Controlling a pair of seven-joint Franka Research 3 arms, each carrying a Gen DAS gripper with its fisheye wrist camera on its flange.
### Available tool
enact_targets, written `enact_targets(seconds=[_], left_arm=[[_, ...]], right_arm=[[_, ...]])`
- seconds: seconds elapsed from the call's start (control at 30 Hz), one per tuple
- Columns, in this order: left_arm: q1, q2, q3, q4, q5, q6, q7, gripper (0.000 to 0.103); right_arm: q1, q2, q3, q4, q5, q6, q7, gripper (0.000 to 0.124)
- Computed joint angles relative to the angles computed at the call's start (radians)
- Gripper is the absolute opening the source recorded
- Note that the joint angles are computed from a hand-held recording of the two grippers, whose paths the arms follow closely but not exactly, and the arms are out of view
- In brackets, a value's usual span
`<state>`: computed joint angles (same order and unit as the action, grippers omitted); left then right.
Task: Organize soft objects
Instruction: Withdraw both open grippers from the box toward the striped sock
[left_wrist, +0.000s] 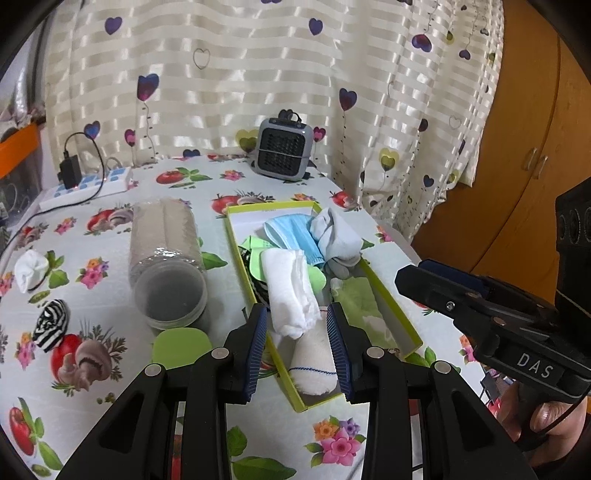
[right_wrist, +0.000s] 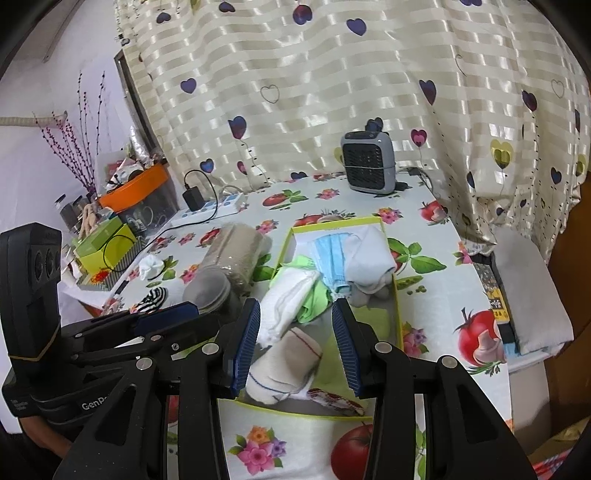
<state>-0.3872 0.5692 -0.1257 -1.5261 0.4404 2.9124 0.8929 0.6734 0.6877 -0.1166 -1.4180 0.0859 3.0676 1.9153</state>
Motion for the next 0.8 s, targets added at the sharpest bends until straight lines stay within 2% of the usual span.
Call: enact_targets(seconds=[0.17, 0.47, 0.8], left_arm=[[-0.013, -0.03, 0.029, -0.038, 0.024, 0.014, -0.041, 0.032], [-0.029, -0.085, 0.088, -0.11, 0.105, 0.038, -0.161, 0.032], [-0.036, -0.136, 0.14, -0.175, 0.256, 0.028, -0.348, 0.032]], right_arm=[[-0.008, 0.004, 0.025, 0.011, -0.005, 0.003, -0.037, 0.042], [0.012, 0.025, 0.019, 0.054, -0.01, -0.003, -0.065, 0.042], [-0.003, 0.085, 0.075, 0.173, -0.015, -0.073, -0.123, 0.042]])
